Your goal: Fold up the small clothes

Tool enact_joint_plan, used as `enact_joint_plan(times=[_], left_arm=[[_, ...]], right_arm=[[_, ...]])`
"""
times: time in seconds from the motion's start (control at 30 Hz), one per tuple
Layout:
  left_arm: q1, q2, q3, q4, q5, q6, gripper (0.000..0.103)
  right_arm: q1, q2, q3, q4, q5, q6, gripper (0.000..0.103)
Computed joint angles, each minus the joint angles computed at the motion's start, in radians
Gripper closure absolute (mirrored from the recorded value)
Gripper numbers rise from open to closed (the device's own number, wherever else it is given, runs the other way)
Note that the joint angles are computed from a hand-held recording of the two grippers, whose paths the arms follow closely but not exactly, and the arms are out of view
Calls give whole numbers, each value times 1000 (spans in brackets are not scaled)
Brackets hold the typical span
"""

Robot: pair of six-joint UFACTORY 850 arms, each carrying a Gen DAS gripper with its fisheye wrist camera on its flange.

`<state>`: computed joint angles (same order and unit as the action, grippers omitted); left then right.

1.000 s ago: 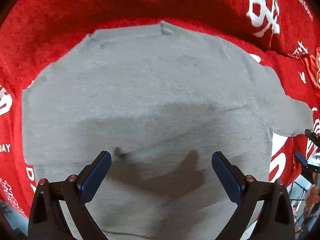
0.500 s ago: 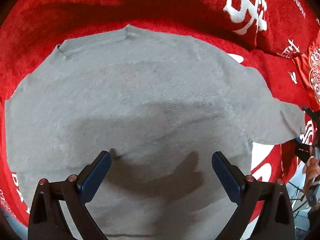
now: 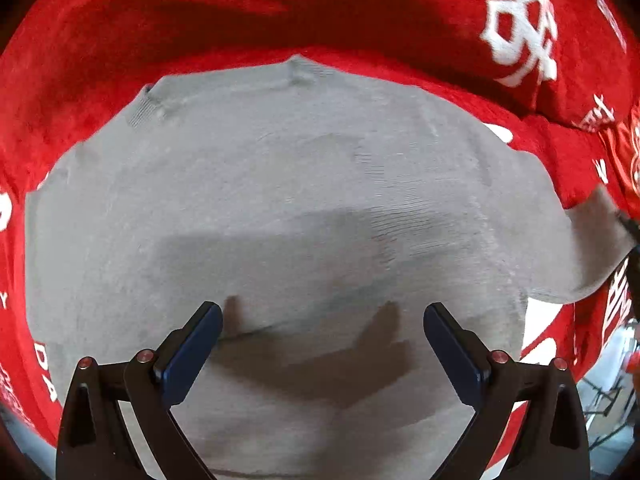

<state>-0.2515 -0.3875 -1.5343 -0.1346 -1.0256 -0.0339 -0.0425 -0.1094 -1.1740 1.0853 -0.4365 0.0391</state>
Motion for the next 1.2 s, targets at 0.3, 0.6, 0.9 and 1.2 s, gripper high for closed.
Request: enact_joint_plan(times=[0.3, 0.6, 0.9, 1.2], left_arm=[[104, 91, 75, 80, 90, -47, 2], [240, 117, 112, 128, 135, -122, 2], [321, 107, 131, 11, 148, -54, 2], [391, 89, 95, -264, 115, 143, 2]], right_arm=[[243, -297, -451, -218, -160, -99, 97], [447, -650, -832, -582, -473, 169, 93], [406, -489, -572, -516, -236, 448, 69], [493, -678, -923, -594, -361, 244, 95]])
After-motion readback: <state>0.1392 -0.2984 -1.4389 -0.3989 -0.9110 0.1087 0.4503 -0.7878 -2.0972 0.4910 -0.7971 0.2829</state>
